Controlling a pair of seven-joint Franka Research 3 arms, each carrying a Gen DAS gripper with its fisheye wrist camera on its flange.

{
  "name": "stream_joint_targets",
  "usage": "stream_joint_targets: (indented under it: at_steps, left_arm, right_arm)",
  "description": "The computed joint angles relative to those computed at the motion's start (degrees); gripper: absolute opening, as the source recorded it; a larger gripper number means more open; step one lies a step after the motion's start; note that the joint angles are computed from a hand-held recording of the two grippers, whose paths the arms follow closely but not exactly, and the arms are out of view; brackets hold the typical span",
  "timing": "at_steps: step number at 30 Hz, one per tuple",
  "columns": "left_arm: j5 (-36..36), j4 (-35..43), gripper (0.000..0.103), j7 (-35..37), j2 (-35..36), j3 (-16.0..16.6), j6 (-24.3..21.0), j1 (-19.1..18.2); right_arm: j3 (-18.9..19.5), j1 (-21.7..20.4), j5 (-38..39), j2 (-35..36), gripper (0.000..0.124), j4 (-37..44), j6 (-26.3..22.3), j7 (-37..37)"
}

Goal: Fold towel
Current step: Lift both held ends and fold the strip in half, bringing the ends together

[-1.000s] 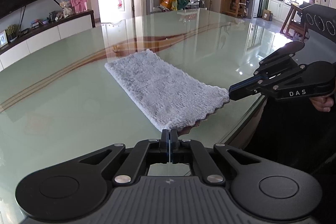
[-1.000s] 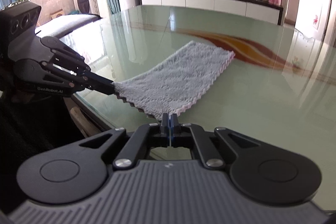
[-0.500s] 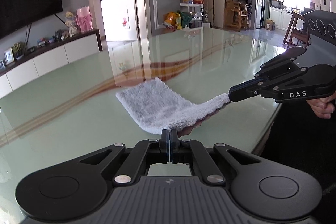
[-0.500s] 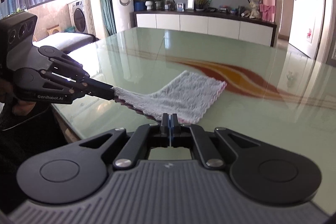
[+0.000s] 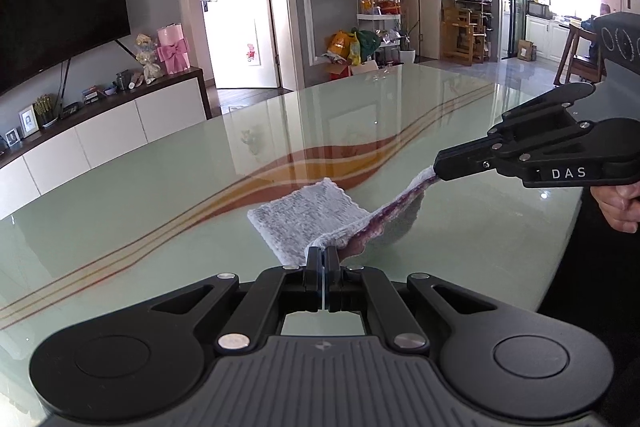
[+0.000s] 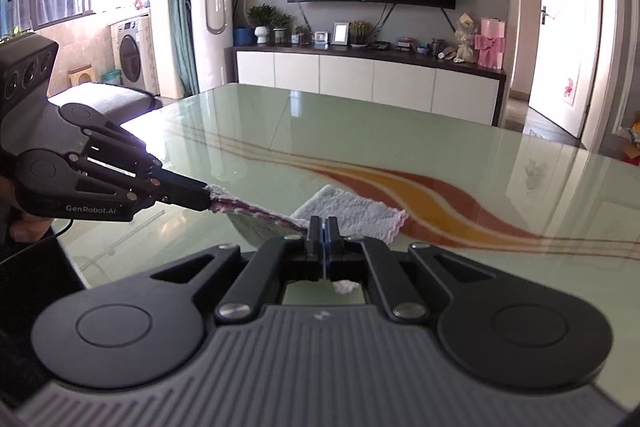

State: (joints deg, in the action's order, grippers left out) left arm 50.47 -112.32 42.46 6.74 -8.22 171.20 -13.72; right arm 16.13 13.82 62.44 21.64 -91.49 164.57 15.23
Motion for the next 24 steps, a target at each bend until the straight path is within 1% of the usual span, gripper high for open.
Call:
stream_joint_targets:
  at_steps: [6,13,17,20,24]
  left_arm:
    - [-3.2,4.8,0.001,4.4,3.3,0.1,-1.7,0.2]
    - [-7.4,10.2,0.001,9.2,7.6,1.0,-3.6,-0.5]
    - [-9.9,13.2,0.001,11.8,10.0,1.4,-4.6,-0.6]
    - [-12.8,16.6,0.001,15.1,12.7,1.2,-5.8,-0.2]
    - [-16.4,20.2,0.001,19.0,15.6,1.0,-7.1,0.3]
  right_arm:
    - [-0.6,1.1,-4.4,3.6,0.001,4.6,1.3,4.8]
    - [-0.9,1.6,-12.7,8.9,0.001,11.1,1.6,12.6]
    - [-1.4,1.9,-17.8,12.0,0.001,15.2,1.0,17.5]
    - [-2.0,2.4,-21.6,14.4,0.001,18.2,0.3,21.4]
    - [-3.5,3.5,-27.0,18.3,0.001,23.9,-1.8,27.2]
